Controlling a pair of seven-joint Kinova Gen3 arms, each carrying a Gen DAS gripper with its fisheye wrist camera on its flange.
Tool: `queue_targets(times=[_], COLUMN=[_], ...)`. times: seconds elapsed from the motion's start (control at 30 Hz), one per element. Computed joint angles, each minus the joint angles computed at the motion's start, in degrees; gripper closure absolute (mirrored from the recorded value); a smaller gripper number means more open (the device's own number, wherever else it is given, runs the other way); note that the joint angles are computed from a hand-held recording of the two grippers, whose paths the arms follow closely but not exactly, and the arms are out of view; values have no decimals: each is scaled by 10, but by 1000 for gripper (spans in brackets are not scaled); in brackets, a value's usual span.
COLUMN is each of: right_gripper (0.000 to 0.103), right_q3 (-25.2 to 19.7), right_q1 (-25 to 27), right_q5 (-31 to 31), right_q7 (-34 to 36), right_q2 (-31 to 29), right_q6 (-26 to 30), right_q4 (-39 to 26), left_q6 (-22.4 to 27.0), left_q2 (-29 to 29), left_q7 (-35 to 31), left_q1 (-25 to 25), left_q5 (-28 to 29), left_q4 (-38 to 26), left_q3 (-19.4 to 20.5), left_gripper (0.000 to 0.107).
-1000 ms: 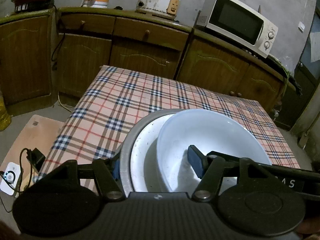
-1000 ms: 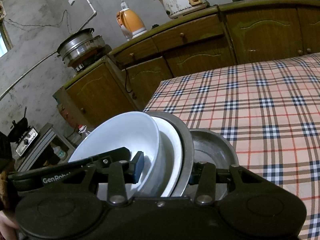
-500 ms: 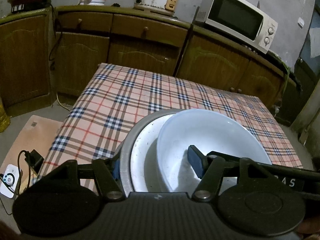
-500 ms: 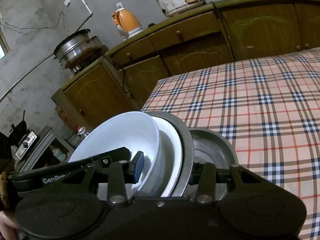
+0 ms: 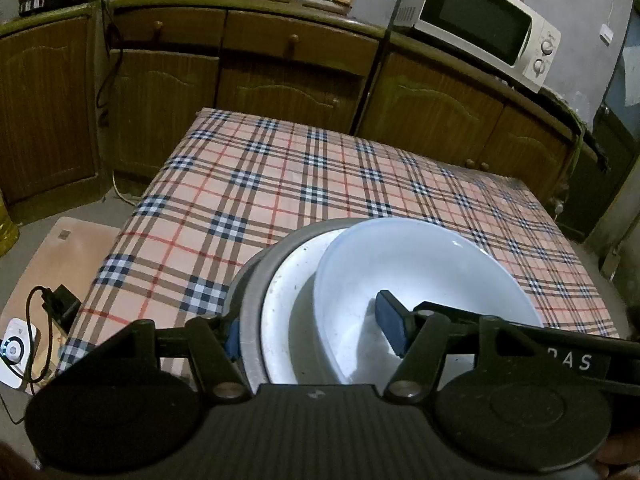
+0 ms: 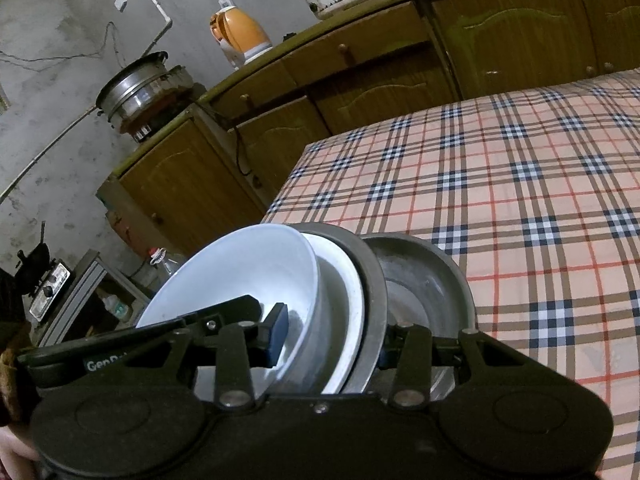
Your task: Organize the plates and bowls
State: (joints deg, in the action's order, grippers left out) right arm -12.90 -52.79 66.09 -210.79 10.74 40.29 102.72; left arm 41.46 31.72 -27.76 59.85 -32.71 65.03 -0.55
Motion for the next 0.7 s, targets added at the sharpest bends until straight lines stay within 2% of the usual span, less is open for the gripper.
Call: queue_targets(times=[0.33,0.47,0.53,0.7], right_gripper=[52,52,52,52], right_q3=[6,4,15,20], right_q1=[5,-3,-11,-7], right_q5=[-7,-16,-25,-42], right_q7=[4,37,34,56], right_q2=[8,20,24,35], right_q6=[-12,16,18,12], right_q4=[1,-15,-18,-23], left_q6=[-6,15,-3,-3], left_q2=[7,20,18,26], left_q7=[-9,-21,-6,-15], left_q1=[-7,4,-12,-18], left_q5=[12,9,23,37], left_q4=[0,-16,-5,-7], left_q3=[2,-8,1,3], left_gripper=[42,42,42,41])
